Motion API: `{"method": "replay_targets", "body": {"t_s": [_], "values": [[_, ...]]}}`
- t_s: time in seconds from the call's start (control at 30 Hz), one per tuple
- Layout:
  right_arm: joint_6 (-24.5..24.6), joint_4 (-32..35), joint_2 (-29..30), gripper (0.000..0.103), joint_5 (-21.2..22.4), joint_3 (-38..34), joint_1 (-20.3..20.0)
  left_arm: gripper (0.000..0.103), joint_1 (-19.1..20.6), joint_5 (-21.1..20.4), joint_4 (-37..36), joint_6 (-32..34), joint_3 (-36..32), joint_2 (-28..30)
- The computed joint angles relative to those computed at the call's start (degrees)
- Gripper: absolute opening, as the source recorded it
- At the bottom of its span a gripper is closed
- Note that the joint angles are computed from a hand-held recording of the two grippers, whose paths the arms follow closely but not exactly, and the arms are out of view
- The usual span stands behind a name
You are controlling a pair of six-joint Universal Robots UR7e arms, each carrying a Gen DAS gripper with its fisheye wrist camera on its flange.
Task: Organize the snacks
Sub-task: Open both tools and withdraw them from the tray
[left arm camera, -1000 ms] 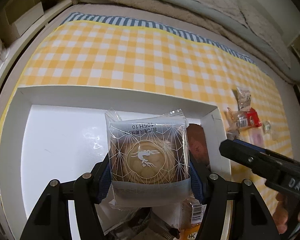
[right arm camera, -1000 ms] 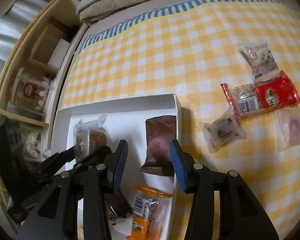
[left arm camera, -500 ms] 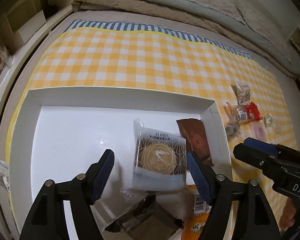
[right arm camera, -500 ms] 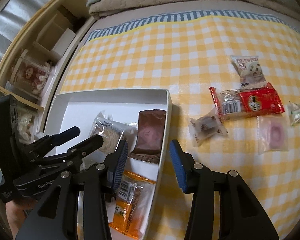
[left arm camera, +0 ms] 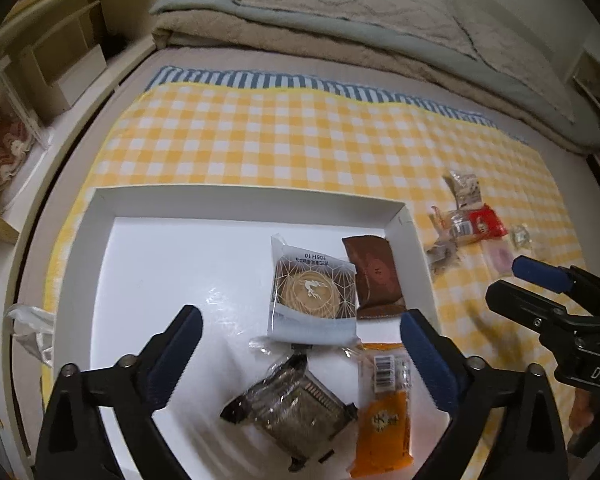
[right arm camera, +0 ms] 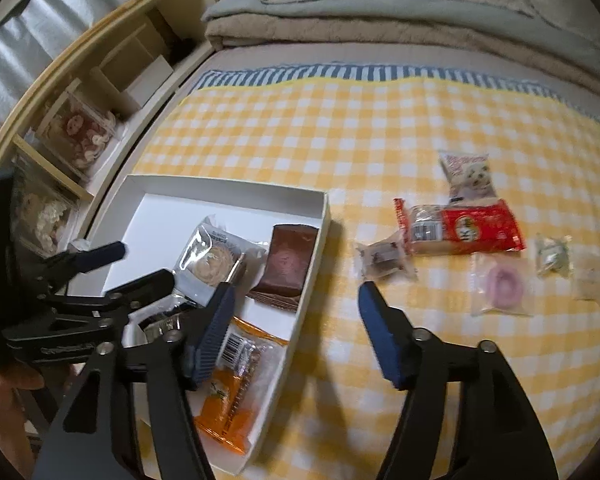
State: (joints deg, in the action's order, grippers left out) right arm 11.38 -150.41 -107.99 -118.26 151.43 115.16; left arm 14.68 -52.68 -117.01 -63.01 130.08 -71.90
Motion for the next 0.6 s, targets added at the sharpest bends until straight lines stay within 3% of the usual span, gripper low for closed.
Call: {"method": "replay_targets", "body": {"t_s": [0.37, 0.6], "values": [[1.61, 4.87, -6.04, 0.101, -4.4, -0.61, 4.94, 0.103, -7.23, -1.14, 10.23, -7.14, -0.99, -5.21], [3.42, 8.73, -9.25, 0.103, -7.17, -1.38, 9.33, 0.103, -12.4, -0.99, 15.36, -11.61, -1.93, -8.29]]}}
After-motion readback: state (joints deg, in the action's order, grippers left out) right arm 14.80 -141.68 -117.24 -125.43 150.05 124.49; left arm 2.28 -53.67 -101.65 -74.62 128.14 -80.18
